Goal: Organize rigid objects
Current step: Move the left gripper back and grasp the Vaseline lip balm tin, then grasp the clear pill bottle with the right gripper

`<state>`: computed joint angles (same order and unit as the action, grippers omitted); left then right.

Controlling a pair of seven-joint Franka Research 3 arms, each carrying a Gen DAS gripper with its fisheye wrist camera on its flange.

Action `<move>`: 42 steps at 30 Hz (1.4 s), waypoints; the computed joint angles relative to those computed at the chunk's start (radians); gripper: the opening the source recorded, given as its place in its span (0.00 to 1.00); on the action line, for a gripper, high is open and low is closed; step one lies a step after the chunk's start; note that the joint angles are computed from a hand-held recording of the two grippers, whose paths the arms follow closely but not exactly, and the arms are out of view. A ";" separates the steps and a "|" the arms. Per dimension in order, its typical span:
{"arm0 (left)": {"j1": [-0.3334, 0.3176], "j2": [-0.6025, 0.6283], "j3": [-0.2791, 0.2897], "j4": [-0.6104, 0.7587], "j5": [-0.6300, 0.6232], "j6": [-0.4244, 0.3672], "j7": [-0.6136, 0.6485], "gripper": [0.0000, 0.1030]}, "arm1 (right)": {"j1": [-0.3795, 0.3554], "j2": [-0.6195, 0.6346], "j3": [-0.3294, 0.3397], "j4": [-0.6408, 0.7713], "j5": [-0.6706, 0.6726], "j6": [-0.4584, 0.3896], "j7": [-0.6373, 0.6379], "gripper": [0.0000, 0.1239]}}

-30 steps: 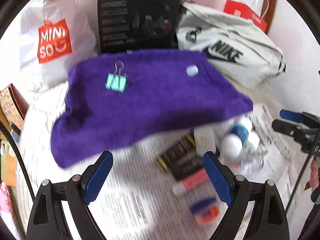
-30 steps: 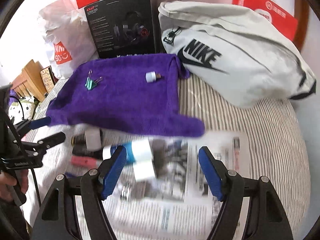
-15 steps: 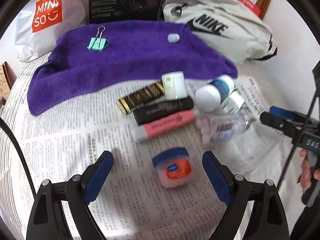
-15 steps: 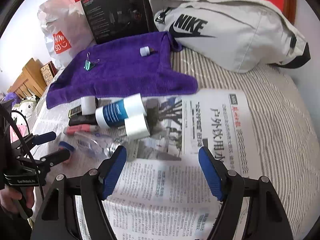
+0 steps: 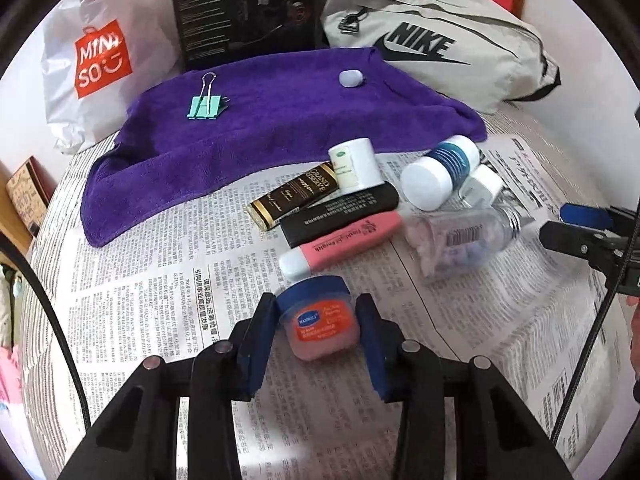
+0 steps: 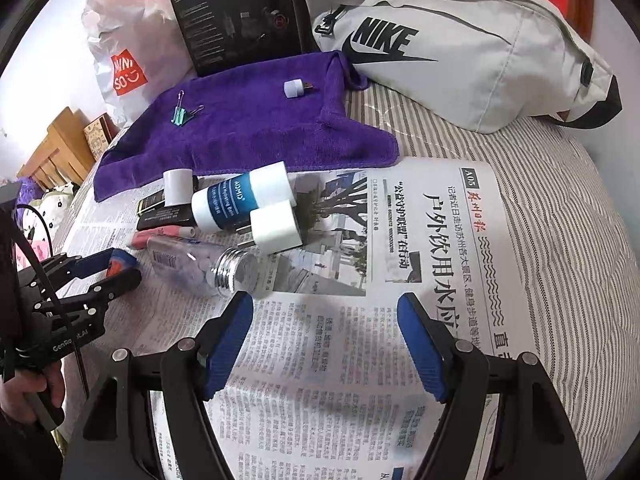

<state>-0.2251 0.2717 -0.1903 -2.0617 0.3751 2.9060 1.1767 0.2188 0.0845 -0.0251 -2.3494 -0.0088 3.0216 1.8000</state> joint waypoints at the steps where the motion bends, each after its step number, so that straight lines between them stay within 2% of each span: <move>1: 0.006 -0.005 -0.005 -0.008 -0.007 0.006 0.006 0.38 | 0.003 0.001 0.000 0.000 -0.006 0.001 0.005 0.60; 3: 0.025 -0.014 -0.021 -0.024 -0.037 0.014 0.033 0.38 | 0.011 0.004 -0.002 0.000 -0.021 0.008 0.017 0.60; 7: 0.028 -0.035 -0.005 -0.055 -0.030 0.026 0.022 0.38 | 0.022 0.018 0.008 0.019 -0.015 0.020 -0.002 0.60; 11: 0.066 -0.046 -0.030 -0.076 -0.095 0.041 0.069 0.38 | 0.016 0.061 0.049 0.070 0.053 0.031 -0.125 0.60; 12: 0.072 -0.047 -0.035 -0.078 -0.110 0.042 0.079 0.38 | 0.004 0.077 0.070 0.088 0.091 0.026 -0.177 0.60; 14: 0.094 -0.047 -0.058 -0.082 -0.161 0.049 0.119 0.38 | 0.015 0.109 0.068 0.129 0.109 -0.005 -0.223 0.60; 21: 0.115 -0.044 -0.083 -0.084 -0.243 0.057 0.195 0.38 | 0.042 0.143 0.083 0.169 0.175 -0.029 -0.350 0.60; 26: 0.121 -0.053 -0.081 -0.095 -0.281 0.059 0.227 0.38 | 0.007 0.140 0.152 0.172 0.319 -0.047 -0.493 0.60; 28: 0.120 -0.058 -0.075 -0.101 -0.287 0.062 0.224 0.38 | 0.028 0.143 0.135 0.177 0.320 -0.046 -0.497 0.60; 31: 0.135 -0.062 -0.088 -0.107 -0.323 0.063 0.249 0.38 | 0.093 0.162 0.063 0.197 0.222 -0.053 -0.432 0.60; 35: 0.113 -0.063 -0.066 -0.106 -0.300 0.060 0.229 0.38 | 0.095 0.188 0.062 0.223 0.192 -0.060 -0.441 0.60; 36: 0.110 -0.063 -0.064 -0.105 -0.295 0.058 0.225 0.38 | 0.124 0.188 0.031 0.222 0.150 -0.068 -0.409 0.59; 38: 0.111 -0.063 -0.065 -0.104 -0.296 0.057 0.226 0.38 | 0.142 0.176 0.009 0.214 0.112 -0.090 -0.363 0.53; 41: 0.111 -0.065 -0.066 -0.107 -0.297 0.061 0.225 0.38 | 0.054 0.138 0.102 0.184 0.292 -0.117 -0.400 0.48; 42: 0.112 -0.065 -0.067 -0.107 -0.298 0.061 0.227 0.38 | 0.008 0.123 0.158 0.177 0.401 -0.138 -0.476 0.48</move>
